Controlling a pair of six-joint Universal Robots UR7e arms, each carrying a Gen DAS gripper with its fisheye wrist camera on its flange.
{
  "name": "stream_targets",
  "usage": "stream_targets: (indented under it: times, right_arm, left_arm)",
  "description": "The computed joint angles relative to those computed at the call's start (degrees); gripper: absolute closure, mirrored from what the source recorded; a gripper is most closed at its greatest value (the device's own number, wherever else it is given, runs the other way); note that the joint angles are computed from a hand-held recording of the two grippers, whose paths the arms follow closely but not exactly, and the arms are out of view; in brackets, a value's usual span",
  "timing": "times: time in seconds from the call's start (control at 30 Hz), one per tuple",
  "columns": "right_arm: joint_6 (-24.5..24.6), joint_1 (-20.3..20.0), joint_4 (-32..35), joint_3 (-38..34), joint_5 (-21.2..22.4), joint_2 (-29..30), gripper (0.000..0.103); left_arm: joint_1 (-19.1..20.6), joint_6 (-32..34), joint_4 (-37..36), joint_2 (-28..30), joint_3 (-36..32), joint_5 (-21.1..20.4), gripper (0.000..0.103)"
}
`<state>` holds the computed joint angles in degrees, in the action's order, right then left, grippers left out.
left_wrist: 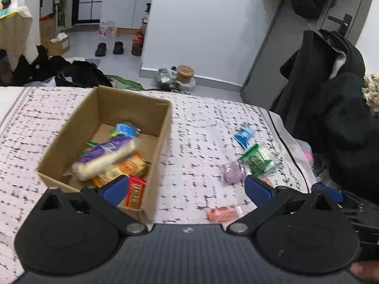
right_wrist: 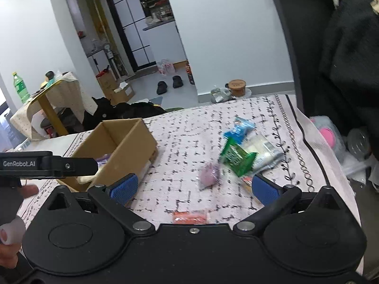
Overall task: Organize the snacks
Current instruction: 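Withdraw both open grippers from the box toward the remaining snacks, then grasp the pink candy with the left gripper while the right gripper grasps the yellow stick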
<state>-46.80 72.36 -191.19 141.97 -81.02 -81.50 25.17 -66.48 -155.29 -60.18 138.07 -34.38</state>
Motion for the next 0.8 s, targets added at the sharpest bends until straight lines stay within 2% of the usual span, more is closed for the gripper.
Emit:
stream_targets:
  times: [0.1, 0.27, 0.37, 0.63, 0.8]
  right_arm:
    - [0.00, -1.11, -0.12, -0.19, 0.03, 0.02, 0.003]
    - [0.70, -3.19, 1.05, -1.15, -0.34, 0.36, 0.014]
    - [0.36, -4.05, 1.61, -1.29, -0.29, 0.28, 0.017]
    - [0.14, -5.67, 1.50, -1.46, -0.46, 1.13, 0.029]
    - [0.70, -5.78, -0.58, -1.70, -1.56, 2.60, 0.030]
  left_arm:
    - [0.40, 1.69, -3.47, 2.35, -0.51, -0.77, 0.000]
    - [2.89, 11.31, -15.30, 7.05, -0.86, -5.53, 0.002]
    - [3.80, 15.92, -18.36, 9.66, -1.65, -6.54, 0.004]
    - [7.58, 21.29, -20.29, 13.19, -3.58, -11.40, 0.016]
    - [9.62, 24.24, -19.41, 15.51, -5.68, -13.19, 0.021]
